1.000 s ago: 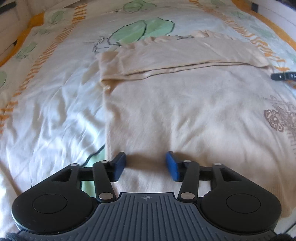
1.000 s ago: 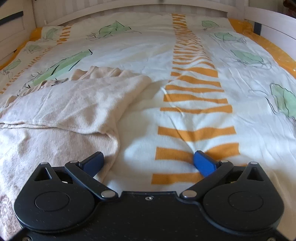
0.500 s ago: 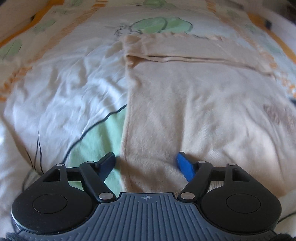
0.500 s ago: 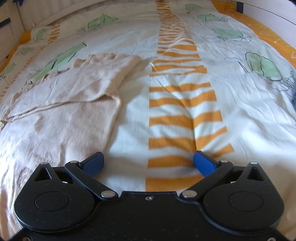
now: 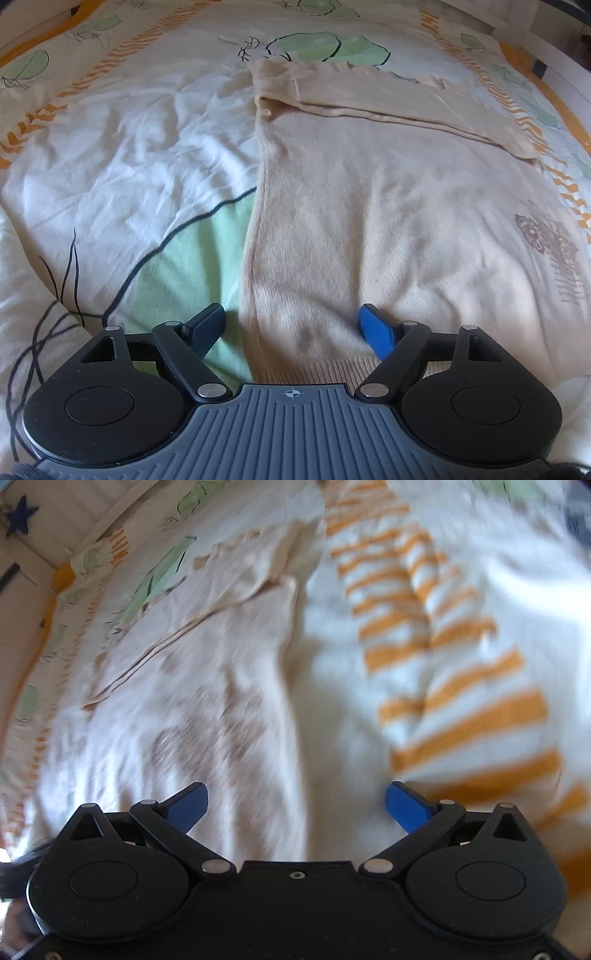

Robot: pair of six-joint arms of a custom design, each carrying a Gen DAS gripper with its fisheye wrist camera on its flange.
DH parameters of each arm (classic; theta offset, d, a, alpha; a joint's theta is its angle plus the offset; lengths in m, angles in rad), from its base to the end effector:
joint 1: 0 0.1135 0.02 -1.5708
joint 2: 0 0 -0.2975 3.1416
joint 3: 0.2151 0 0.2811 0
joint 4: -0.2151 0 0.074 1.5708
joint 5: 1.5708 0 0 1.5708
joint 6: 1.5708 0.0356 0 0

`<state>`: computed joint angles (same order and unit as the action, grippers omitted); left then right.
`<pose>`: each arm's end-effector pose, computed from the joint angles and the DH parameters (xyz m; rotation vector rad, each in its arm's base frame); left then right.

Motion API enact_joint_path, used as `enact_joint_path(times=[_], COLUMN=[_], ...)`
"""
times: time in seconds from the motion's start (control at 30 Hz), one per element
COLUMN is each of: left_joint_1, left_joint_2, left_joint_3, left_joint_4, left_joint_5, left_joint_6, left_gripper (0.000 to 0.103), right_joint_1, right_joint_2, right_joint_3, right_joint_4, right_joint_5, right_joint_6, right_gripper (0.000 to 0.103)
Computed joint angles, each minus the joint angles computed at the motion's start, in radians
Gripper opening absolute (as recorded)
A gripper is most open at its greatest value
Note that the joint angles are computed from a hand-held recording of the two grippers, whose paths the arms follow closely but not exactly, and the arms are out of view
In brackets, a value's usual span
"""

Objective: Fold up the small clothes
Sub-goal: 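Withdraw the open left gripper from the folded sweater, then grasp the ribbed sweater hem with both grippers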

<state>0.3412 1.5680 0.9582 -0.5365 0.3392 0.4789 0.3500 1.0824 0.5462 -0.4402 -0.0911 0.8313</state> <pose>0.3083 0.0969 0.2049 0.2762 2.6022 -0.1860 0.1947 0.0745 0.1968 0.5942 2.5761 0.5510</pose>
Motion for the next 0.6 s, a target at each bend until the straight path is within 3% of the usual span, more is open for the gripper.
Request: enact_joint_path(times=[0.2, 0.6], left_joint_1=[0.028, 0.035], left_joint_2=[-0.012, -0.009], left_joint_3=[0.007, 0.011], left_joint_4=[-0.077, -0.084], left_joint_5=[0.034, 0.055], left_joint_6=[0.018, 0.015], left_gripper=[0.079, 0.076], right_joint_1=[0.115, 0.157], right_joint_2=[-0.031, -0.019], right_joint_3=[0.000, -0.027], right_joint_4=[-0.025, 0.039], right_joint_5=[-0.009, -0.041], right_joint_6=[0.024, 0.030], right_gripper=[0.102, 0.103])
